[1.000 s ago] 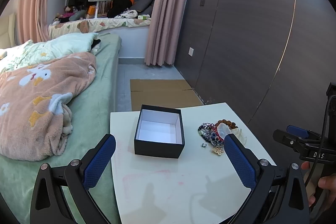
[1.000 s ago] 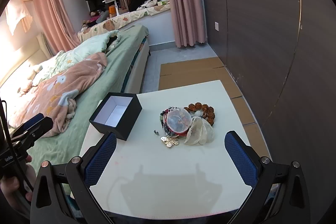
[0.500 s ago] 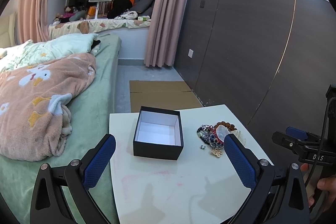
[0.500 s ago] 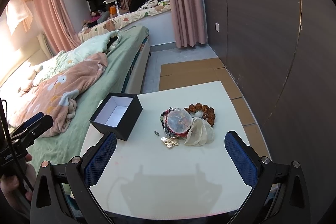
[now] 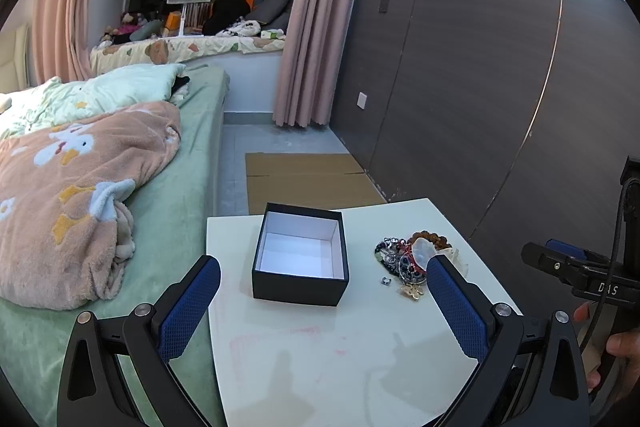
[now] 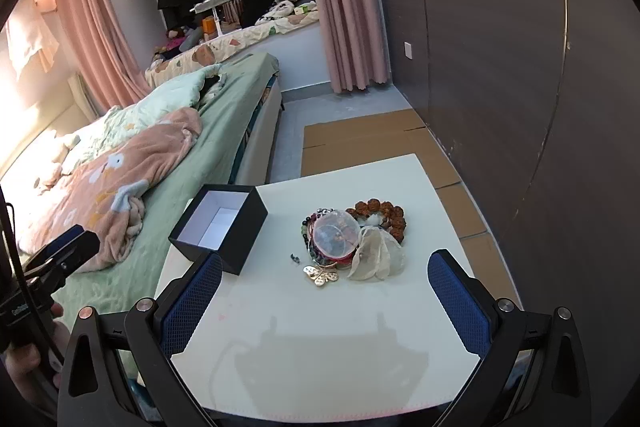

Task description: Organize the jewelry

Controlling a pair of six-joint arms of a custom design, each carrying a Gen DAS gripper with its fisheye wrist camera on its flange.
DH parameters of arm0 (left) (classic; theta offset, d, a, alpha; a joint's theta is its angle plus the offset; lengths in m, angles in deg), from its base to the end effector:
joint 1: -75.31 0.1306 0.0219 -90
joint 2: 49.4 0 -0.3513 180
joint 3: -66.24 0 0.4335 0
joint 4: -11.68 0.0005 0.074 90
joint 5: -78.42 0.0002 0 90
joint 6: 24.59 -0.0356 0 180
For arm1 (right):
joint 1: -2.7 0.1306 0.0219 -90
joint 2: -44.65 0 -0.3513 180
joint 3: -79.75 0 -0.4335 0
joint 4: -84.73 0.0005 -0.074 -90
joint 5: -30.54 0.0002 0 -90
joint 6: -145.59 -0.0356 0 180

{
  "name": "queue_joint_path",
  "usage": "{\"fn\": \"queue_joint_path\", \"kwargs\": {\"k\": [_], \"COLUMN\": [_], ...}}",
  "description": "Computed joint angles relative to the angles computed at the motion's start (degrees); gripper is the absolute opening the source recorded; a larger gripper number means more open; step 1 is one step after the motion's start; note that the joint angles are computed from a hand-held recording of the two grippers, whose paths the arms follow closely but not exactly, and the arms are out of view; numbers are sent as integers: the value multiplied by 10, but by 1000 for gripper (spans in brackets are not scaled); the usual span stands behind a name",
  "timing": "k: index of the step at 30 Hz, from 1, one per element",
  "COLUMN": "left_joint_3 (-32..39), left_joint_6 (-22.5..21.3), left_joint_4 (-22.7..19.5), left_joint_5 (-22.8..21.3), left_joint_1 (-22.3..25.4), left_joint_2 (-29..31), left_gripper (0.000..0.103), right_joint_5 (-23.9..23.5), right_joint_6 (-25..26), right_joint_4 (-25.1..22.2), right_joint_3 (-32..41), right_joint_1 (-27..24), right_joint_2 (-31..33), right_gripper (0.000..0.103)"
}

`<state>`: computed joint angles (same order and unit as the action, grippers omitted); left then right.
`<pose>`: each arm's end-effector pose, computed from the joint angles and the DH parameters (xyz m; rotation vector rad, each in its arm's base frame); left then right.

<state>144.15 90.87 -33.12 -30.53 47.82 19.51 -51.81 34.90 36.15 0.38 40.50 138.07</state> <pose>0.3696 -0.1798 0.4630 -0.1458 2.1570 -0.1696 0.4416 0.3359 0.4633 -0.2750 2.2976 0.3756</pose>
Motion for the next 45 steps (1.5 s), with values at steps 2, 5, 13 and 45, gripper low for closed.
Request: {"fn": "queue_joint_path", "kwargs": {"k": [2, 5, 13, 45], "left_joint_3": [7, 17, 31, 137], "left_joint_6": [-3, -12, -13, -18], "left_joint_4": [-1, 2, 32, 50], "left_joint_5": [4, 8, 55, 171], "left_joint_1": [1, 1, 13, 31], "left_joint_2": [6, 19, 51, 238], "left_gripper": [103, 103, 99, 70], "right_joint_5": [-3, -10, -43, -190], "right_joint_6": [-3, -9, -53, -129], "right_joint_4": [1, 1, 0, -144], "right_joint_3": [2, 8, 27, 189], "right_joint_1": [-3, -8, -31, -97], "right_joint_2": [2, 8, 30, 249], "right_gripper": [103, 103, 103, 9]}}
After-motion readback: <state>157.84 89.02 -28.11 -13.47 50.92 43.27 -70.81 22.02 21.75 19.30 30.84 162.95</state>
